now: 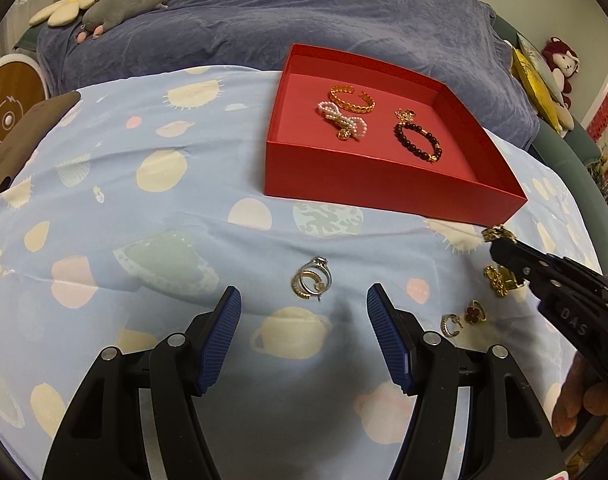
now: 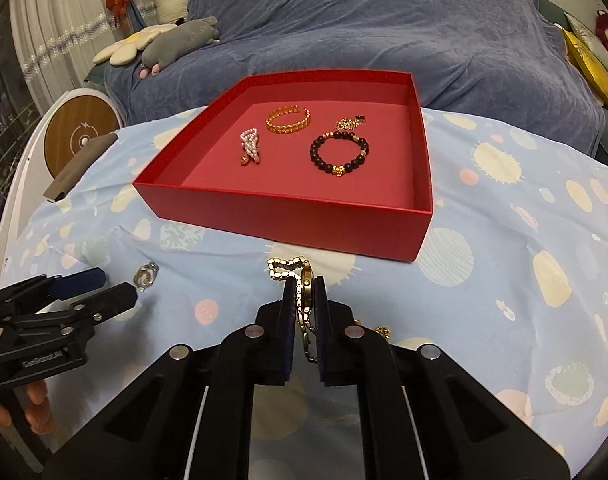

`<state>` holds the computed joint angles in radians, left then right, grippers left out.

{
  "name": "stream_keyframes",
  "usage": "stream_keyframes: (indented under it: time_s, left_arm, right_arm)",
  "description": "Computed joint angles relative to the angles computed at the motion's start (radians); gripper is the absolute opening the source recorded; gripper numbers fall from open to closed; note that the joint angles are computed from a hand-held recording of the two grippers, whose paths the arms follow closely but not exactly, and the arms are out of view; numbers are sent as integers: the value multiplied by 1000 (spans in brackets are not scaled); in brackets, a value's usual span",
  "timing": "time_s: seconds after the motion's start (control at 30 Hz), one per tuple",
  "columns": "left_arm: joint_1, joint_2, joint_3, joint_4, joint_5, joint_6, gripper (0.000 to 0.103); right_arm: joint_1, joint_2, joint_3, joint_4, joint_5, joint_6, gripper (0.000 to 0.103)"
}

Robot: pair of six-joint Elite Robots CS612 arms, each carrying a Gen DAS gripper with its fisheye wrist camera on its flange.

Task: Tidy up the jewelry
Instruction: 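Grasp the gold link watch band with the right tool while the left tool grasps the ring pendant, then carry both pieces into the red box and open both tools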

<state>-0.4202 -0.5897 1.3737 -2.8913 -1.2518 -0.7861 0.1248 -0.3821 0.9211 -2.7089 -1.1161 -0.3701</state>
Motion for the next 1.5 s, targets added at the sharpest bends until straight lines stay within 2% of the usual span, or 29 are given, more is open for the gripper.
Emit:
stream_keyframes:
  time_s: [0.17,0.3,0.37,0.5,0.67,0.83,0.93,1.2,1.5]
  left_arm:
    - [0,18,-28,-2,9,47,59]
    - [-1,41,-64,29,7,84,43]
    - [-7,48,-72,36,47,101,38]
    - [-12,53,-79,42,77,131,15]
    - [-15,54,-78,31,86,153,7]
    - [-13,45,-65,4,60,151,7]
    - [-10,29,-44,-46,32,140,7]
    - [-5,-22,16,-173,9,113,7]
    - [-8,-65,37,-262,63,106,7]
  right_arm:
    - [-8,-21,25,-4,43,24,8]
    - [-10,-23,27,0,52,30,8]
    - [-10,-22,26,2,52,35,8]
    - [-12,-21,22,5,55,42,8]
    - [-15,-21,21,3,59,49,8]
    - [-18,-28,33,-16,63,53,8]
    - [-20,-35,41,-32,68,59,8]
    - [-27,-65,78,-98,102,84,8]
    - [-30,-85,83,-175,142,148,8]
